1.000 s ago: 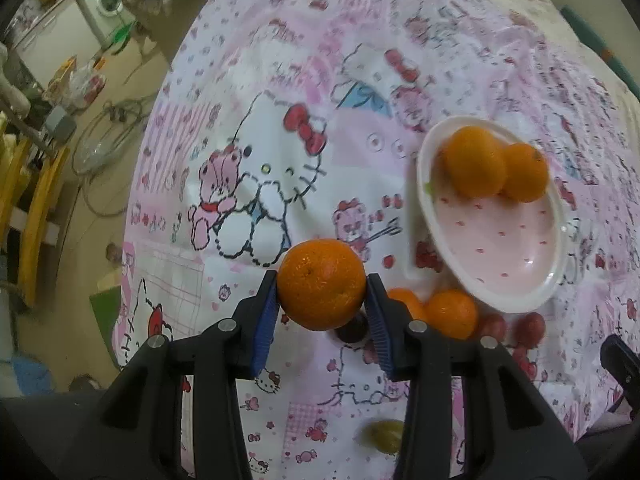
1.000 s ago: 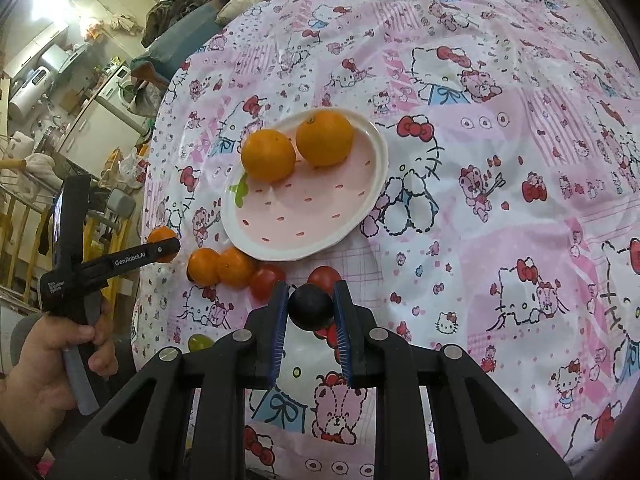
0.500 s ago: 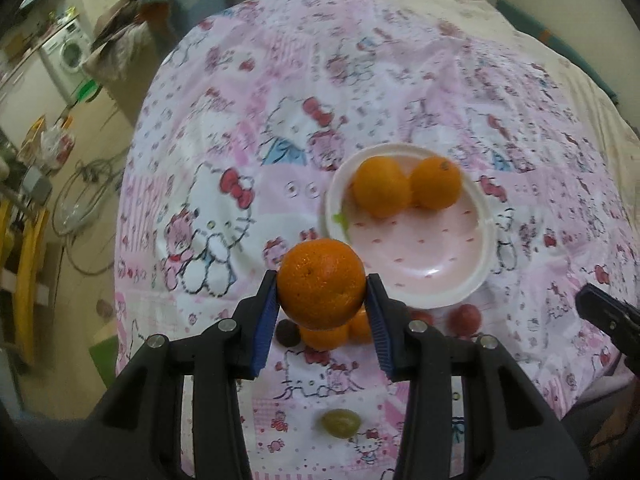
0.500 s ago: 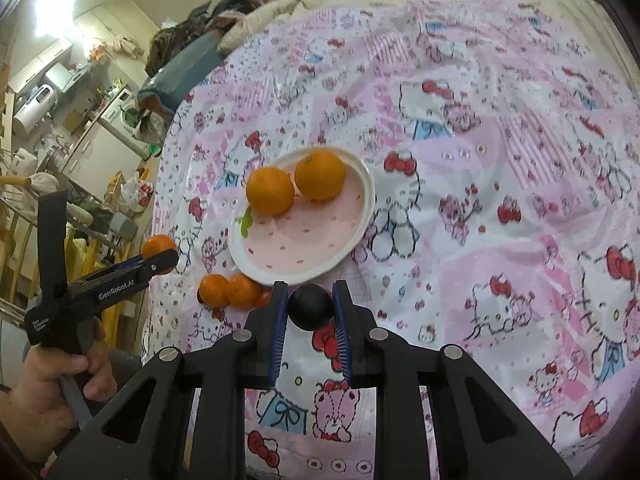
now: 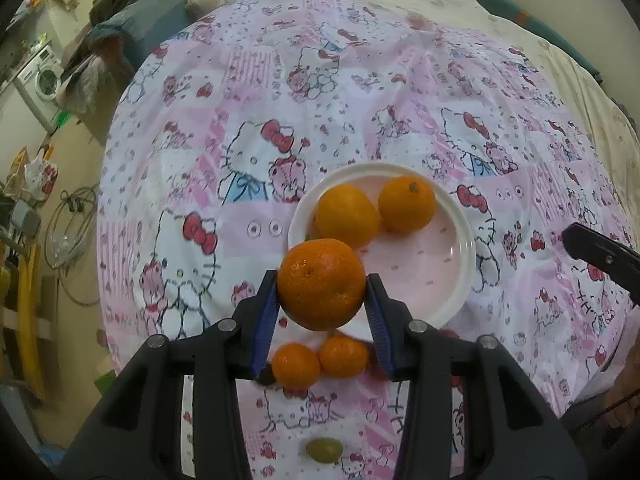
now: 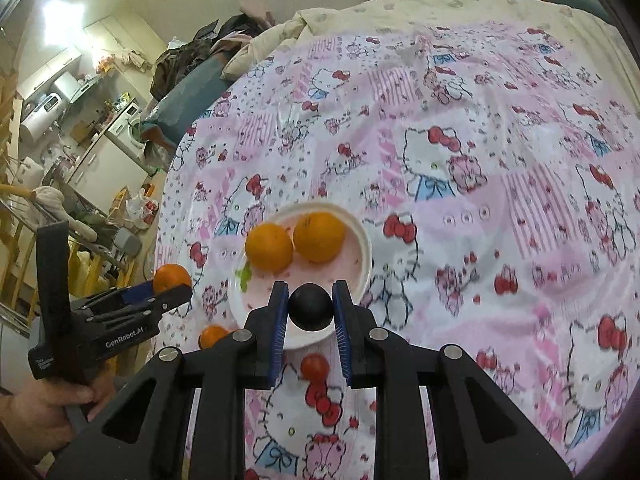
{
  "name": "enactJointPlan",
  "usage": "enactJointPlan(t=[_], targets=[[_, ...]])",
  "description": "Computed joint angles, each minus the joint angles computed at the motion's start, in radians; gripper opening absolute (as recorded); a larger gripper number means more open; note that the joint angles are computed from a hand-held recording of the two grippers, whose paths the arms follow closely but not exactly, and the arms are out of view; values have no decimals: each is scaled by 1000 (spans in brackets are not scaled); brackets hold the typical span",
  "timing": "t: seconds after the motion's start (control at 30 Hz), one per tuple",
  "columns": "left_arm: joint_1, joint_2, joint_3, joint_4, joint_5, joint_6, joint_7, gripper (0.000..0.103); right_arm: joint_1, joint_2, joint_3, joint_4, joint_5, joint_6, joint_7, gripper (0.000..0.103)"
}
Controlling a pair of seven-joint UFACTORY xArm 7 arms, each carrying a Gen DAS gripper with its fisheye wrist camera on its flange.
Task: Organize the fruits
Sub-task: 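Carry the mandarin and plum onto the plate with both grippers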
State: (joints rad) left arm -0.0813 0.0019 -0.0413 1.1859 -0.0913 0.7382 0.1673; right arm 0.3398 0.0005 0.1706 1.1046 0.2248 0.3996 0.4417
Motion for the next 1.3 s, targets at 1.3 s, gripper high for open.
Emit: enactJointPlan(t=[1.3], targets=[[18, 220, -9, 152, -38, 81, -6, 38, -65, 494, 76, 425, 198, 224, -223, 27]])
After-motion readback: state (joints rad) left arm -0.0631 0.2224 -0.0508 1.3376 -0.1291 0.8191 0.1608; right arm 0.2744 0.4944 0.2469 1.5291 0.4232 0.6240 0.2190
